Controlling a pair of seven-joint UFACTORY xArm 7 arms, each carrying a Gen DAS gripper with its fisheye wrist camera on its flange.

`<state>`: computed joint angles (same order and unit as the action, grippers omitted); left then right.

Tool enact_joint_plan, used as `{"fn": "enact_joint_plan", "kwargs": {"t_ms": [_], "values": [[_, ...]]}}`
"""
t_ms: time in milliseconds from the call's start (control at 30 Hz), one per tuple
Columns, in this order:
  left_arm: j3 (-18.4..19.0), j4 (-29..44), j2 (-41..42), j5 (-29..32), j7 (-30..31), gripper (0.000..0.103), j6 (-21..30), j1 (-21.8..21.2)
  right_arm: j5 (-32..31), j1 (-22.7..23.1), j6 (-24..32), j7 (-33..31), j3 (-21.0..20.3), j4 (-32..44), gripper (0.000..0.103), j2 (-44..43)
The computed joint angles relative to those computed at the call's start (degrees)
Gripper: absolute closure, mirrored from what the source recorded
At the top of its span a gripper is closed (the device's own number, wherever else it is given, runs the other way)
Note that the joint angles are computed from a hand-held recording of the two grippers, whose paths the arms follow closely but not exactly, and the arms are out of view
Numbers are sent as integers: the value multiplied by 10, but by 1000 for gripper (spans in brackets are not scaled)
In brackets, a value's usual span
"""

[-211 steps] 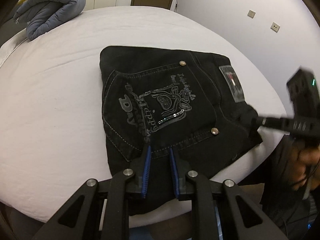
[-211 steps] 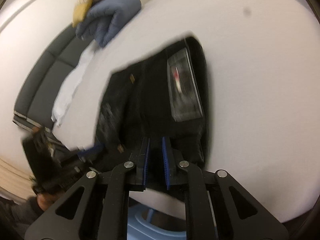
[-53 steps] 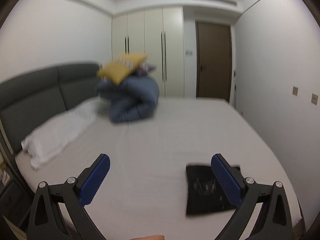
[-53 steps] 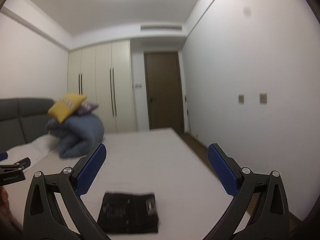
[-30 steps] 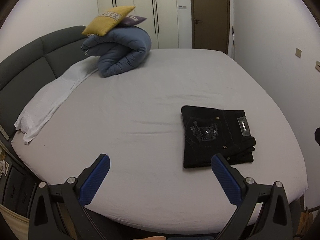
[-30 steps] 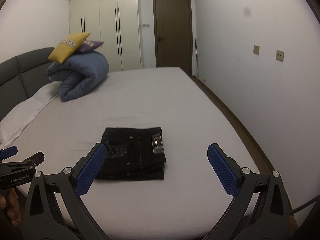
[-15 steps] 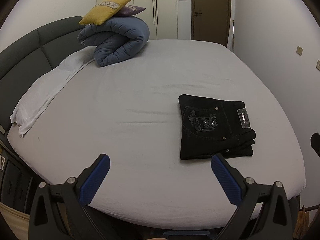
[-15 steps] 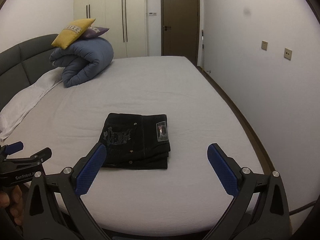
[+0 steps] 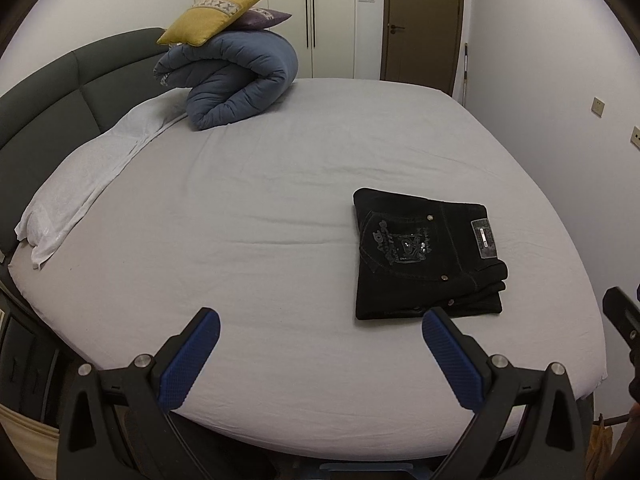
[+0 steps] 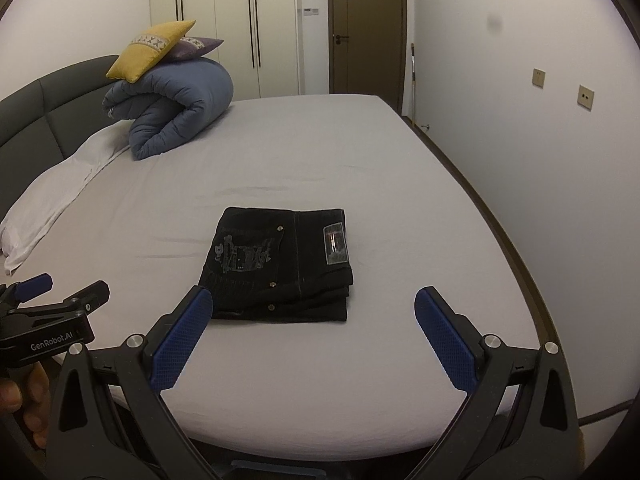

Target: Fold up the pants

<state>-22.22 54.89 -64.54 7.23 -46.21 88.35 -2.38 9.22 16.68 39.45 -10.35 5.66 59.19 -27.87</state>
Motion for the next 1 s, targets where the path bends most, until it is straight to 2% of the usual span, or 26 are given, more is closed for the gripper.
{"fn": "enact_joint_plan", "kwargs": {"t_ms": [1000], "values": [[-2,-4,13,-4,-10,0,-15,-12,-5,0,8,22,7,-7,0,18]]}}
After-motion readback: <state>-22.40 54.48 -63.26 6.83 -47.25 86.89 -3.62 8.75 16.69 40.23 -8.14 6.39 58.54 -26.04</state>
